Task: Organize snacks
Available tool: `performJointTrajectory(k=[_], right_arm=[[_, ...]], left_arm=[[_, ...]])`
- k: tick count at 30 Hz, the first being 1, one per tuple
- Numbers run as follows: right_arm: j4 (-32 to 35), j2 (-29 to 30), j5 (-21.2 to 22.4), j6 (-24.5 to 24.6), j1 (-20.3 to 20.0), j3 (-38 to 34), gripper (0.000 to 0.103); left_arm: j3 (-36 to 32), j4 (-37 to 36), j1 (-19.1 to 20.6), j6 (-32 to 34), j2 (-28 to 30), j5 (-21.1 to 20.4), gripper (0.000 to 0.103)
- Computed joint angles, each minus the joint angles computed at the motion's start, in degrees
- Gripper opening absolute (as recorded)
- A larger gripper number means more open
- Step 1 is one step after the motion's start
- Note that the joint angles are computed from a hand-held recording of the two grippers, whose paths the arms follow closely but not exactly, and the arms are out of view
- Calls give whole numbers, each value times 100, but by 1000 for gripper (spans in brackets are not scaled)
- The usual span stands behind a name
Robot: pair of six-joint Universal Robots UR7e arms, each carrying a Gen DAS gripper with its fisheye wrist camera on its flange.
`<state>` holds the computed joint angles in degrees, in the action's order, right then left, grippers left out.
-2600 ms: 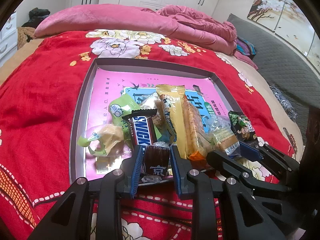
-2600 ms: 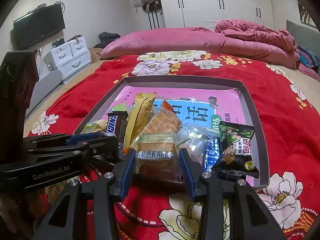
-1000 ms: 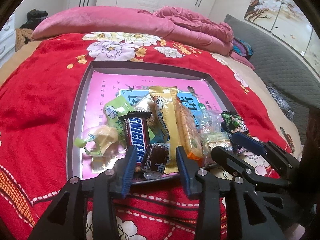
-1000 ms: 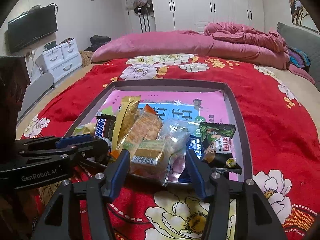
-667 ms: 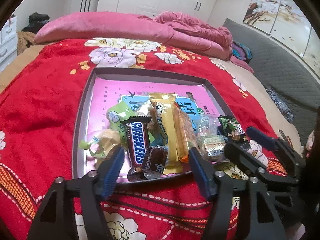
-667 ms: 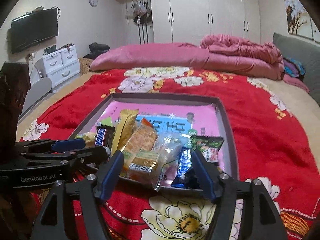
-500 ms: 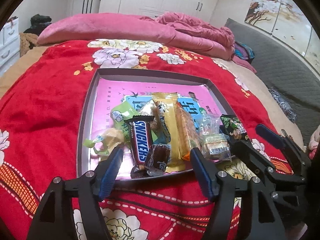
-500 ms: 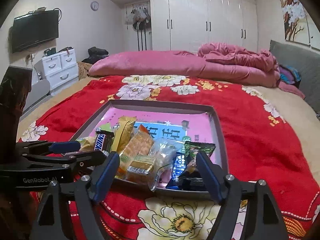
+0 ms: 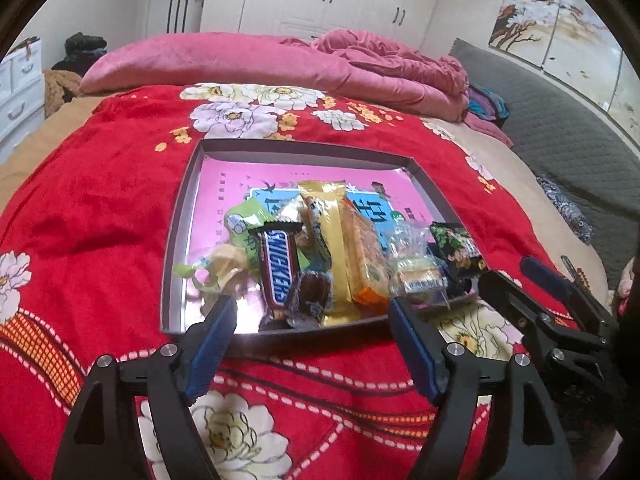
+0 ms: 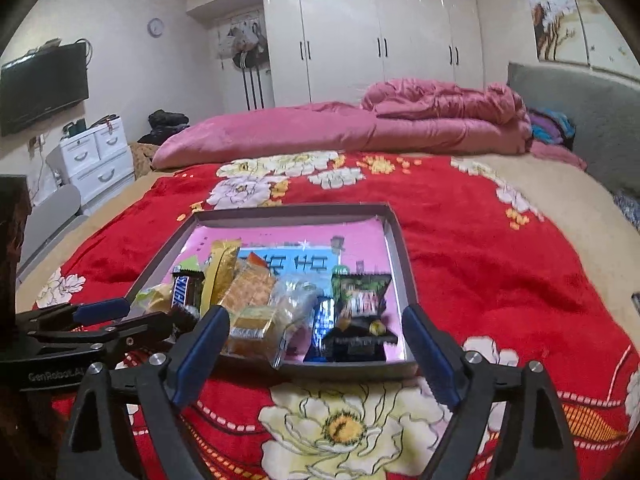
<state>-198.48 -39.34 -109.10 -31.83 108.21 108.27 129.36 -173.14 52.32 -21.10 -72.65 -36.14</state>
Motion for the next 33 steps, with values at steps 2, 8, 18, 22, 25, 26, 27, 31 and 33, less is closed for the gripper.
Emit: performJointTrajectory(k=[2,8,18,22,25,26,27,31,33], right_arm=[[16,-38,-45,50,-2,60,89],[-106,-193,-106,70,-4,318,99],[-252,-459,-256,174,63,738,100],[-140,-545,-289,307,69,878,100],[-191,-538,-376,235,116,935,100],[-238,-536,-391,194,136,959,101],[-281,-535,-391,150,155,983,101],[-350,-506,-448,22,215,1034,102],[-319,-492,-476,14,218,1024,102]], left_arm=[[59,187,-82,-144,-40,89,79],[258,721,-354,-582,-172,308,79],[489,1387,-470,-1380,-527,233,79],[573,1626,-529,-1626,-667,263,79],[667,1878,-617,-1883,-819,294,79],[692,1904,-627,-1919,-854,282,79],[720,1931,-645,-1960,-890,271,79],[800,2114,-742,-2127,-967,341,79],[813,2134,-765,-2122,-964,405,79]])
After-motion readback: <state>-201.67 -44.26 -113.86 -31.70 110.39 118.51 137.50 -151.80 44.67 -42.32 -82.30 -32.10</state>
